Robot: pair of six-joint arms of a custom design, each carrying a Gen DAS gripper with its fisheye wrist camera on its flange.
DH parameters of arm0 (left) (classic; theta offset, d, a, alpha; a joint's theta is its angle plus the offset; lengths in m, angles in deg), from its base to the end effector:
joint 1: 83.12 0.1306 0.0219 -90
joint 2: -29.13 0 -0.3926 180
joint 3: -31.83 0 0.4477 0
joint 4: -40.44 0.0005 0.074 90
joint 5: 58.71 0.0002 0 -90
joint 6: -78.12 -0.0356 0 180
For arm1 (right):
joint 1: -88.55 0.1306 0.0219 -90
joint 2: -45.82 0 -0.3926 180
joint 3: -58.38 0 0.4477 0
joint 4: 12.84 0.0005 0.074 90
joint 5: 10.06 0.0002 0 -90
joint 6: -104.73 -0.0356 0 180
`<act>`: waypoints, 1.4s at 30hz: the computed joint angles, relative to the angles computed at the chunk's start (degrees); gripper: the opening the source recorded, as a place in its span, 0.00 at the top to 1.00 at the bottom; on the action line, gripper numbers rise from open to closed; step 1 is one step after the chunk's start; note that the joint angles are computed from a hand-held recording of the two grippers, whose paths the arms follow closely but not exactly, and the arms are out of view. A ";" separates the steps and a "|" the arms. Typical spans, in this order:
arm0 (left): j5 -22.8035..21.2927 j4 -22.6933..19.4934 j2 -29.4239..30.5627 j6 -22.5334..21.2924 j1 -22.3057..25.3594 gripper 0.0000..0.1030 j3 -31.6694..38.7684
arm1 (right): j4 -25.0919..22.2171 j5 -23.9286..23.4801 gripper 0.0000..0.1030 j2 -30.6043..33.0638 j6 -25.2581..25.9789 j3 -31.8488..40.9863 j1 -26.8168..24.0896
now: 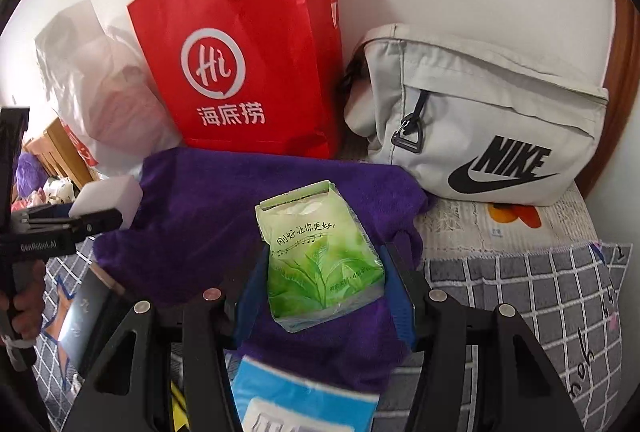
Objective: Organize soft objects
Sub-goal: 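Open both grippers over the purple towel, releasing the sponge and tea packet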
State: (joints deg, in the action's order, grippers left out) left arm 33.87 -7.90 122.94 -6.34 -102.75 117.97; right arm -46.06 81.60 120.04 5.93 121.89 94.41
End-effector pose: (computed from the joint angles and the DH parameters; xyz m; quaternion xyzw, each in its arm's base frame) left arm 0.5199 -0.1877 0.3716 0.1238 0.9481 -0.0847 0.2805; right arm 0.4317 0.0428 0.3490 0.0293 0.9197 0.0367 0.3898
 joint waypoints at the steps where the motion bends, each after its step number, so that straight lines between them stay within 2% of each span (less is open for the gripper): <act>1: -0.26 -0.29 0.89 0.05 0.01 0.19 0.81 | -0.14 -0.15 0.46 0.93 0.34 0.55 -0.23; 9: 0.57 -2.63 8.13 1.24 0.03 0.18 7.10 | -1.15 -3.52 0.46 8.30 2.49 4.76 -2.00; 11: 2.04 -3.69 9.62 2.35 0.22 0.18 8.44 | -1.50 -3.31 0.46 9.32 2.85 5.39 -2.10; 16: 2.52 -4.36 11.84 2.30 -0.06 0.18 10.51 | -2.19 -3.60 0.46 11.74 4.05 7.18 -2.51; 21: 2.99 -4.84 13.13 2.43 -0.32 0.17 11.70 | -3.46 -3.84 0.45 13.83 3.06 9.01 -3.01; 24: 4.19 -5.07 14.22 3.06 -0.66 0.13 13.00 | -3.52 -3.51 0.43 14.05 3.77 9.36 -2.84; 26: 5.39 -4.82 14.28 2.37 -0.79 0.08 13.08 | -3.96 -4.51 0.35 14.06 4.86 9.59 -2.77; 28: 6.08 -4.16 13.75 2.60 -0.87 0.02 12.56 | -3.73 -4.03 0.26 13.71 5.13 9.48 -2.57; 31: 6.57 -4.77 12.79 2.95 -0.40 0.01 12.09 | -3.46 -2.61 0.21 12.77 5.13 9.25 -1.61; 37: 4.97 -3.34 6.95 3.91 0.71 0.01 7.51 | -3.75 -1.17 0.21 5.85 4.05 5.46 0.15; 39: 3.50 -3.72 4.12 3.08 0.60 0.01 5.45 | -4.12 0.03 0.21 3.30 3.93 4.15 1.13; 42: 4.11 -3.29 0.33 2.06 1.34 0.01 2.08 | -5.05 1.33 0.21 -0.33 1.88 2.01 3.14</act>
